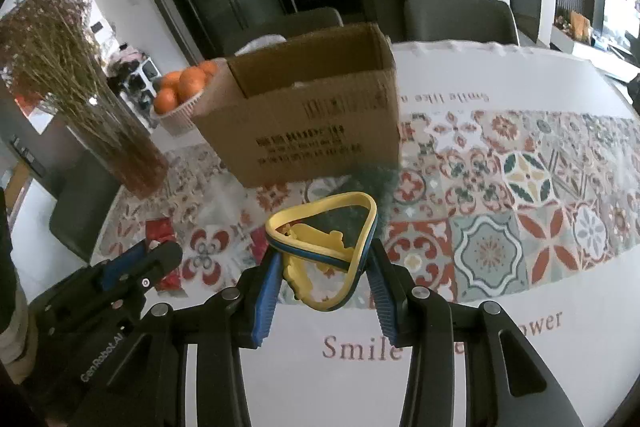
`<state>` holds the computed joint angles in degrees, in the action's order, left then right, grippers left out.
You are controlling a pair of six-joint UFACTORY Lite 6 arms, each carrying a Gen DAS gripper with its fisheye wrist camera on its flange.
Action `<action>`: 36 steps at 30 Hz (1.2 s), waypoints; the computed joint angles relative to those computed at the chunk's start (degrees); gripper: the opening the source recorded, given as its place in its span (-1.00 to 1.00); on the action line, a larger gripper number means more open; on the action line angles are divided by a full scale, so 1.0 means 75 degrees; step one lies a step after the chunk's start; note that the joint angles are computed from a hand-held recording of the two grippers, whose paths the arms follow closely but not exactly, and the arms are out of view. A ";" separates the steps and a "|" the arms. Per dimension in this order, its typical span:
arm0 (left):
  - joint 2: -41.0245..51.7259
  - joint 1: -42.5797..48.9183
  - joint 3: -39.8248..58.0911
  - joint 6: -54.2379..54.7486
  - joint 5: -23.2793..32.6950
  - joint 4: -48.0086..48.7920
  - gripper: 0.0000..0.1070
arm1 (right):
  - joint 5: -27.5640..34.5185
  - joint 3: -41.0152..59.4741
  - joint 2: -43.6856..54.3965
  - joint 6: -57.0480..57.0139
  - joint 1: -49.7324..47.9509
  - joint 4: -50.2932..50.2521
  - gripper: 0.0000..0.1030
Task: Organize soft objects
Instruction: 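Carry the candy packet with the left tool while the right tool carries the yellow clip to the box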
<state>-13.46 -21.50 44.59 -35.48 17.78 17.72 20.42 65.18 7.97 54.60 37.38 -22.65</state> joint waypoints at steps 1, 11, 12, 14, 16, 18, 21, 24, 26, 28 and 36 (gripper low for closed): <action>-0.0013 0.0032 0.0097 0.0005 0.0015 0.0040 -0.59 | 0.0014 0.0088 0.0017 -0.0020 -0.0005 -0.0007 -0.16; 0.0213 0.0376 0.0947 0.0693 -0.0015 -0.0340 -0.60 | 0.0171 0.1164 0.0383 -0.0127 -0.0120 -0.0240 -0.16; 0.0263 0.0400 0.1056 0.0703 -0.0011 -0.0311 -0.60 | 0.0179 0.1289 0.0441 -0.0204 -0.0149 -0.0200 -0.16; 0.0382 0.0445 0.1278 0.0788 -0.0031 -0.0305 -0.59 | 0.0215 0.1521 0.0542 -0.0253 -0.0174 -0.0221 -0.16; 0.0549 0.0526 0.1495 0.0983 -0.0089 -0.0406 -0.59 | 0.0221 0.1726 0.0641 -0.0258 -0.0202 -0.0269 -0.16; 0.0712 0.0583 0.1683 0.1067 -0.0124 -0.0426 -0.60 | 0.0295 0.2057 0.0821 -0.0282 -0.0229 -0.0364 -0.16; 0.0973 0.0658 0.1983 0.1248 -0.0151 -0.0516 -0.60 | 0.0353 0.2495 0.1078 -0.0511 -0.0300 -0.0266 -0.16; 0.1238 0.0733 0.2349 0.1408 -0.0150 -0.0571 -0.59 | 0.0385 0.2946 0.1376 -0.0924 -0.0434 0.0039 -0.16; 0.1443 0.0777 0.2636 0.1581 -0.0142 -0.0686 -0.60 | 0.0447 0.3296 0.1601 -0.1174 -0.0515 0.0202 -0.16; 0.1681 0.0796 0.2933 0.1438 -0.0134 -0.0457 -0.60 | 0.0519 0.3603 0.1776 -0.1345 -0.0566 0.0303 -0.16; 0.2582 0.0899 0.4117 0.1560 -0.0084 -0.0430 -0.59 | 0.0927 0.5261 0.2764 -0.2312 -0.0859 0.0872 -0.16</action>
<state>5.91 -14.75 75.47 -23.78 17.15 14.50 27.37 104.64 28.70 37.26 30.94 -16.12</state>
